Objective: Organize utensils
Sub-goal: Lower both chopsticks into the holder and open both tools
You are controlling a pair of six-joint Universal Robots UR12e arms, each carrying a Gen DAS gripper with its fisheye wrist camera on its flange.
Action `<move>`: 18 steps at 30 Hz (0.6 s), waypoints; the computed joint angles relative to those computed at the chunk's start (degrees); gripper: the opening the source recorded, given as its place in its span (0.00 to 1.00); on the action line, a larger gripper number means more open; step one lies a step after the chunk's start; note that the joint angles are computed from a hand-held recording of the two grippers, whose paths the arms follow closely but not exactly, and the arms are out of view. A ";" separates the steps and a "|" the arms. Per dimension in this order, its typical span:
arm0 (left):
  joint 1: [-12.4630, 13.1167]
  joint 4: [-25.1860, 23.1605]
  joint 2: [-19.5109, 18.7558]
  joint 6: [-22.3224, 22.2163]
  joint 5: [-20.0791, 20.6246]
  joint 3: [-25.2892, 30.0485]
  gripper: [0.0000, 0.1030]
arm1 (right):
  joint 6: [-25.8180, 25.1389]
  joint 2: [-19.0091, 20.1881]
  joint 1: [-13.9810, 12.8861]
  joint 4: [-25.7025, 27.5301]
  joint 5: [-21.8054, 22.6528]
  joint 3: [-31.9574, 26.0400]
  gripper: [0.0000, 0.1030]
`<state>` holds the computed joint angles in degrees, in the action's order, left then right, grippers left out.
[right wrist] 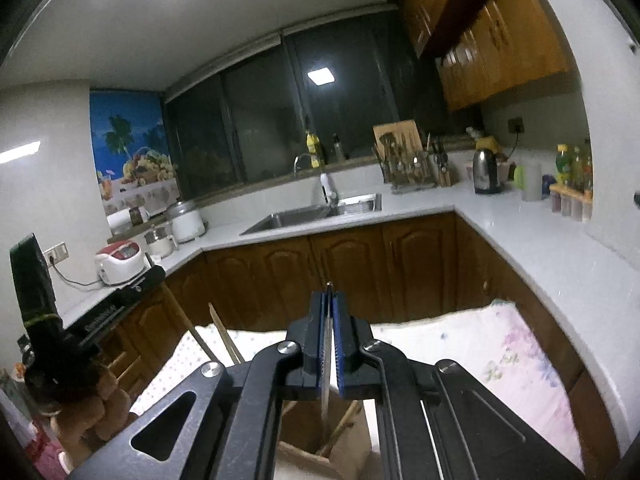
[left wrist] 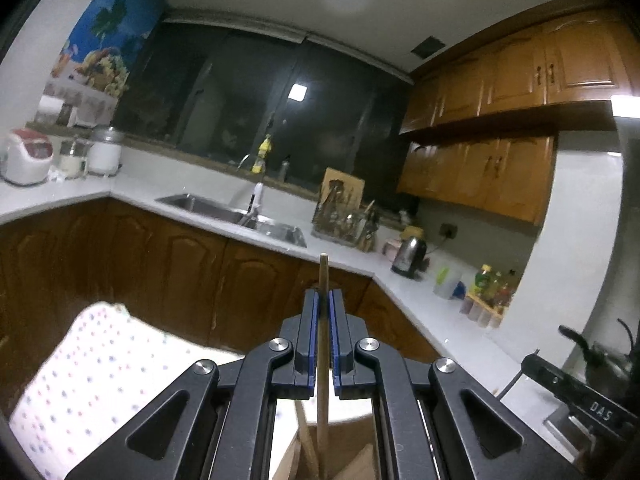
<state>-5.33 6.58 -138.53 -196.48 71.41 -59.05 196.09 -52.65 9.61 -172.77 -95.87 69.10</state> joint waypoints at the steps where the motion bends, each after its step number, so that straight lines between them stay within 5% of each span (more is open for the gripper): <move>1: -0.16 -0.38 -0.23 0.03 0.13 -0.03 0.03 | 0.36 0.10 0.00 0.12 0.03 0.18 0.04; 18: -0.35 -7.54 0.51 4.55 0.22 0.53 0.04 | 6.74 -0.08 -0.82 3.56 1.40 2.75 0.05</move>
<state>-5.68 -0.96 -138.01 -191.93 71.63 -58.52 202.84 -52.73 8.79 -169.22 -94.46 71.85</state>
